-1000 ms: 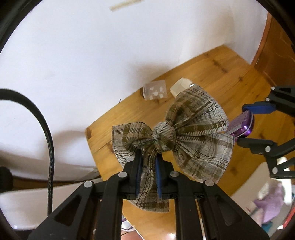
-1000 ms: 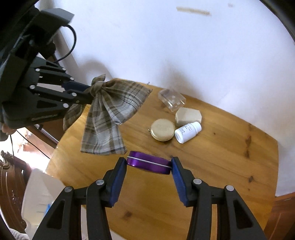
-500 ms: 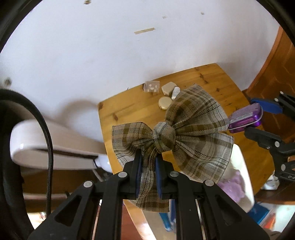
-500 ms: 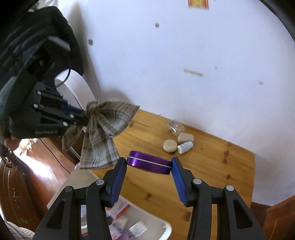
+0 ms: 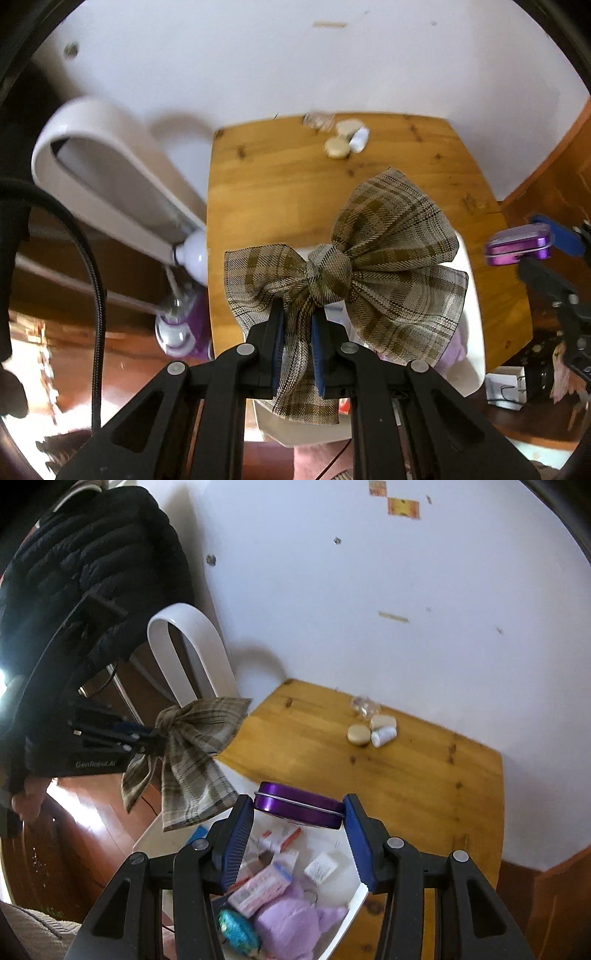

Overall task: Organize objects
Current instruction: 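Carry the plaid bow and purple tin into the tray and release both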

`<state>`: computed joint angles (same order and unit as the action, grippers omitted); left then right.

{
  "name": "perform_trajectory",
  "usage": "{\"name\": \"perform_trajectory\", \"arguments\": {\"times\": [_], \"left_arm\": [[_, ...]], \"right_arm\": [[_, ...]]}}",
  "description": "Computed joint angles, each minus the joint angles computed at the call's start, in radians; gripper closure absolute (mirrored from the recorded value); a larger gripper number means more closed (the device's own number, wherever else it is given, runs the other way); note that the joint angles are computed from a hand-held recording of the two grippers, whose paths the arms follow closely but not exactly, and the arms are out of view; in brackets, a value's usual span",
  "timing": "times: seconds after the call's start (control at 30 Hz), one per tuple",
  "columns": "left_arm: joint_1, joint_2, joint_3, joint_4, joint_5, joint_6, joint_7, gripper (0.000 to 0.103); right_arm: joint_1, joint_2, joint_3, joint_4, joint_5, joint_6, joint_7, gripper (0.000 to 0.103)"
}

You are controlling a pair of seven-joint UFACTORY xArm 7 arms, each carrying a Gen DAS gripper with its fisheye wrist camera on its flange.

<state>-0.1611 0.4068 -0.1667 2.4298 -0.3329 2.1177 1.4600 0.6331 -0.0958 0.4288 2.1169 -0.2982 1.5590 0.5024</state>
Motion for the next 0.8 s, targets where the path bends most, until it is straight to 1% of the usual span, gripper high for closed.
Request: {"name": "perform_trajectory", "arguments": {"times": [0.03, 0.07, 0.13, 0.2, 0.33, 0.53, 0.6, 0.7, 0.8], "left_arm": [[-0.005, -0.007, 0.007, -0.026, 0.020, -0.015, 0.007, 0.089], [-0.009, -0.031, 0.015, -0.083, 0.043, -0.043, 0.016, 0.089], [-0.013, -0.087, 0.027, -0.210, 0.076, -0.120, 0.032, 0.089], [-0.021, -0.120, 0.032, -0.293, 0.094, -0.178, 0.029, 0.089], [-0.034, -0.101, 0.038, -0.306, 0.135, -0.200, -0.003, 0.089], [-0.071, -0.170, 0.032, -0.508, 0.193, -0.324, -0.051, 0.089], [-0.077, -0.187, 0.031, -0.557, 0.208, -0.356, -0.054, 0.088], [-0.083, -0.230, 0.029, -0.653, 0.227, -0.422, -0.036, 0.087], [-0.084, -0.289, 0.029, -0.763, 0.236, -0.513, 0.018, 0.082]], "right_arm": [[-0.001, -0.019, -0.004, -0.032, 0.009, -0.008, 0.013, 0.053], [-0.005, -0.032, -0.001, -0.049, 0.012, -0.006, 0.029, 0.052], [-0.016, -0.058, 0.001, -0.089, 0.034, -0.002, 0.065, 0.052], [-0.030, -0.081, 0.008, -0.122, 0.050, 0.000, 0.087, 0.052], [-0.057, -0.102, 0.034, -0.174, 0.048, 0.012, 0.111, 0.053], [-0.077, -0.121, 0.044, -0.230, 0.076, 0.036, 0.147, 0.052], [-0.082, -0.116, 0.044, -0.242, 0.078, 0.047, 0.153, 0.052], [-0.084, -0.109, 0.043, -0.258, 0.071, 0.067, 0.164, 0.052], [-0.084, -0.105, 0.034, -0.276, 0.074, 0.081, 0.180, 0.052]]}}
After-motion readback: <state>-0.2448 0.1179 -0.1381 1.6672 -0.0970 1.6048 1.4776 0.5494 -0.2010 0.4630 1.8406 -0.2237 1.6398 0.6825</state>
